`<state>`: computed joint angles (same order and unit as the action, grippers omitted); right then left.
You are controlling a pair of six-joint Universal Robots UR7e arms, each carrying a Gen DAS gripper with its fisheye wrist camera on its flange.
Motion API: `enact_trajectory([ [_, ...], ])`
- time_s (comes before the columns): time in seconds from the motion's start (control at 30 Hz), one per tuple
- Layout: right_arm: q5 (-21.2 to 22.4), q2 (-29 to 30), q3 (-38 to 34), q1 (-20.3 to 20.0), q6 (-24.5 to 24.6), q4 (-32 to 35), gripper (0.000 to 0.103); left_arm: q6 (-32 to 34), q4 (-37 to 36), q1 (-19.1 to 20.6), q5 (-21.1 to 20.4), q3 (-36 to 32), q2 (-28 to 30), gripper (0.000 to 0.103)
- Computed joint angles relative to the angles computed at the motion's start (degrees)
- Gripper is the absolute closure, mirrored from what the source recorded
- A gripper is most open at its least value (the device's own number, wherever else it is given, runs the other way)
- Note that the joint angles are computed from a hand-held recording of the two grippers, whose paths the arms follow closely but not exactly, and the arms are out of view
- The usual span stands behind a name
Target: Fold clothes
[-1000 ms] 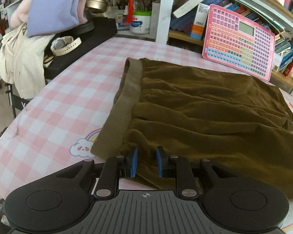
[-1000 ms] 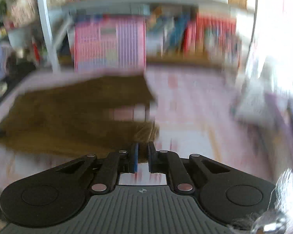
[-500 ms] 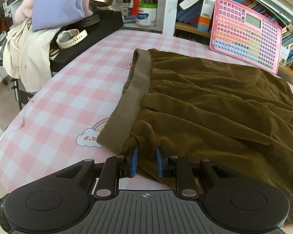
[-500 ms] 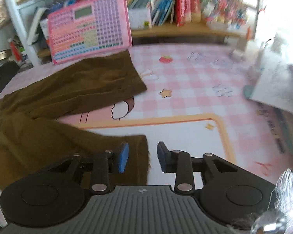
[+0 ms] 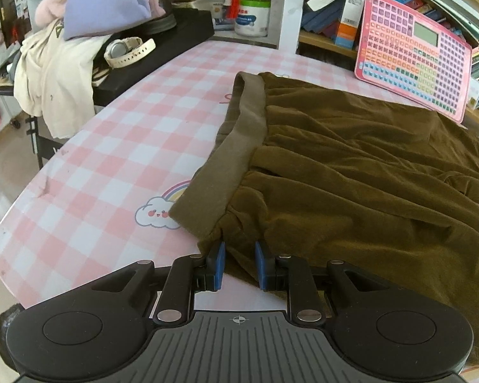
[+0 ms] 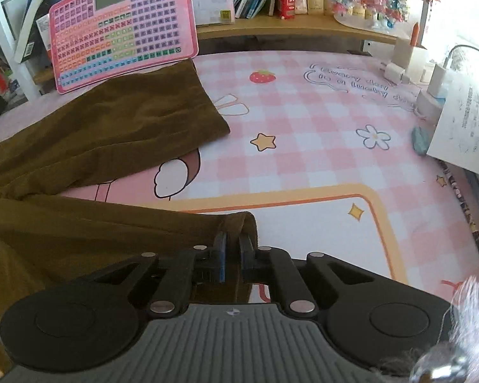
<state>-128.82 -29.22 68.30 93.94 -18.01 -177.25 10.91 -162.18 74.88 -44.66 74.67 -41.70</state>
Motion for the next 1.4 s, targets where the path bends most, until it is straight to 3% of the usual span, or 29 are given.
enact_trajectory([
  [0.03,-0.7,-0.4,1.1,0.4,-1.0,-2.3,0.079,-0.2,0.0,0.0,-0.3,0.2,-0.2,0.081],
  [0.17,1.2,-5.0,11.0,1.8,-4.9,-9.3,0.079,-0.8,-3.2,-0.1,-2.2,3.1,-2.3,0.080],
  [0.3,3.4,-9.1,20.6,3.2,-8.3,-9.3,0.079,-2.3,-6.4,0.2,-3.2,4.9,-3.8,0.080],
  [0.4,4.9,-10.4,24.7,4.0,-7.8,-7.8,0.080,-4.5,-6.6,0.6,-3.5,4.1,-3.6,0.080],
  [0.5,3.9,-10.5,25.7,4.2,-4.4,-3.6,0.087,-5.3,-6.3,0.6,-3.2,3.3,-3.1,0.080],
  [0.73,2.6,-12.6,26.6,4.5,-4.6,3.0,0.088,-8.6,-6.4,1.0,-2.7,3.6,-3.5,0.080],
  [0.87,1.1,-11.7,26.1,5.0,-6.0,2.3,0.087,-15.3,-5.3,1.6,-2.2,3.3,-3.8,0.067],
  [1.1,1.4,-11.8,26.3,4.7,-5.3,2.2,0.087,-27.0,-2.7,2.8,-5.4,-0.6,-1.8,0.067],
  [1.2,1.5,-11.9,26.4,4.7,-4.5,1.9,0.087,-29.2,-2.7,2.9,-4.4,-2.8,0.0,0.076],
  [1.27,1.5,-11.9,26.5,4.7,-4.0,1.6,0.087,-27.2,-3.4,2.1,-2.3,-3.6,0.8,0.094],
  [1.4,1.6,-11.9,26.6,4.7,-2.9,1.2,0.087,-11.4,-16.0,0.0,-2.7,-1.3,0.9,0.095],
])
